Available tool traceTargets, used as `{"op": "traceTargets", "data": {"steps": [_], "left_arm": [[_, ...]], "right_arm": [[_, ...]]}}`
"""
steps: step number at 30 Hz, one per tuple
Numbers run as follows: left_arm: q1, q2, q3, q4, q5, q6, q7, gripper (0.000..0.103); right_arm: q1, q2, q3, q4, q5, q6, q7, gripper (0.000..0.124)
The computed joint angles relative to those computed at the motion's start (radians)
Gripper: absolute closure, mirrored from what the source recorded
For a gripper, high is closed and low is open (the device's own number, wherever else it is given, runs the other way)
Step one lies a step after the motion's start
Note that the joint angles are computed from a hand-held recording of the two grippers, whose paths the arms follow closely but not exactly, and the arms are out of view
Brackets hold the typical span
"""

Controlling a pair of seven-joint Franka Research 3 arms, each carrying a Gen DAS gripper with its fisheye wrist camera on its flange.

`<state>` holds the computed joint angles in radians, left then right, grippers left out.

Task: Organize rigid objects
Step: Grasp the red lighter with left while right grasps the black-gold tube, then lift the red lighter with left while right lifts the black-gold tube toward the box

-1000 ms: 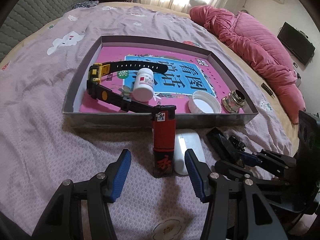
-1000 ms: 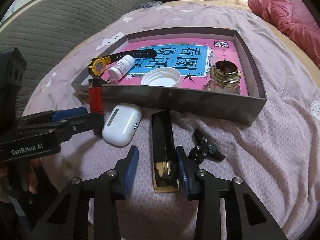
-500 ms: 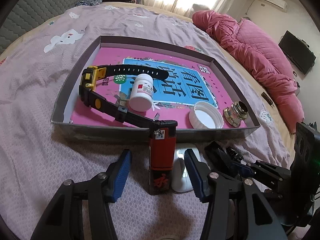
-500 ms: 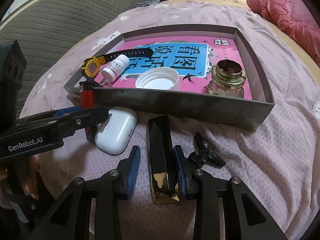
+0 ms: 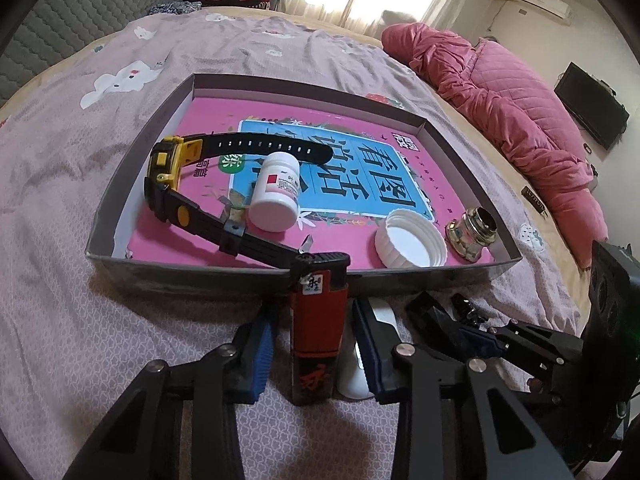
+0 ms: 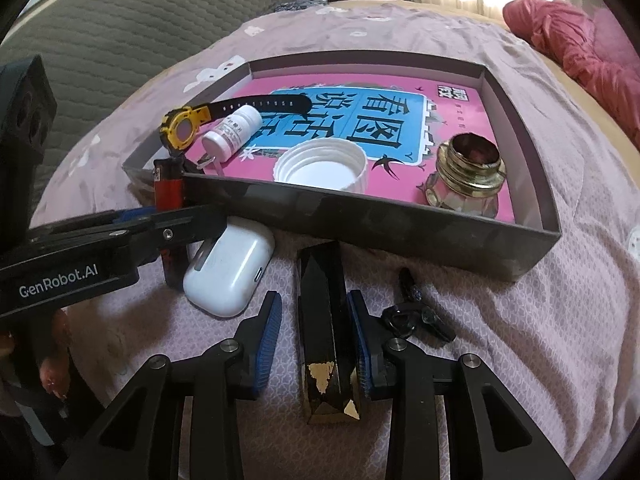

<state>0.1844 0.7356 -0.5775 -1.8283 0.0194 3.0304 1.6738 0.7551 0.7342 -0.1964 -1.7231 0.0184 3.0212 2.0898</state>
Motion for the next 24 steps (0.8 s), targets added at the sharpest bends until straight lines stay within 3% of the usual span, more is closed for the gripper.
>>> {"op": "traceTargets", "data": {"steps": [4,11,15,24], "left_arm": [[-0.011,-0.004,0.013,0.004,0.004,-0.004,-0.005,0.081],[0.034,-0.013,-0.030,-0.018,-0.010,-0.007,0.027,0.081],[0.081,-0.034,-0.067,-0.058,-0.023,0.002,0.049,0.081],[0.178,-0.073,-0.119,-0.115,-0.034,0.073,0.036,0.081]], "right_arm": [[-0.012,-0.004,0.009,-0.005,0.005,0.005,-0.006,0.100],[-0.010,-0.011,0.007,-0.015,0.011,0.017,-0.026,0.101],[-0.043,-0.024,0.045,-0.035,0.036,0.045,-0.051,0.101],[-0.064,-0.050,0.086,-0.068,0.089,0.094,-0.141,0.101]]}}
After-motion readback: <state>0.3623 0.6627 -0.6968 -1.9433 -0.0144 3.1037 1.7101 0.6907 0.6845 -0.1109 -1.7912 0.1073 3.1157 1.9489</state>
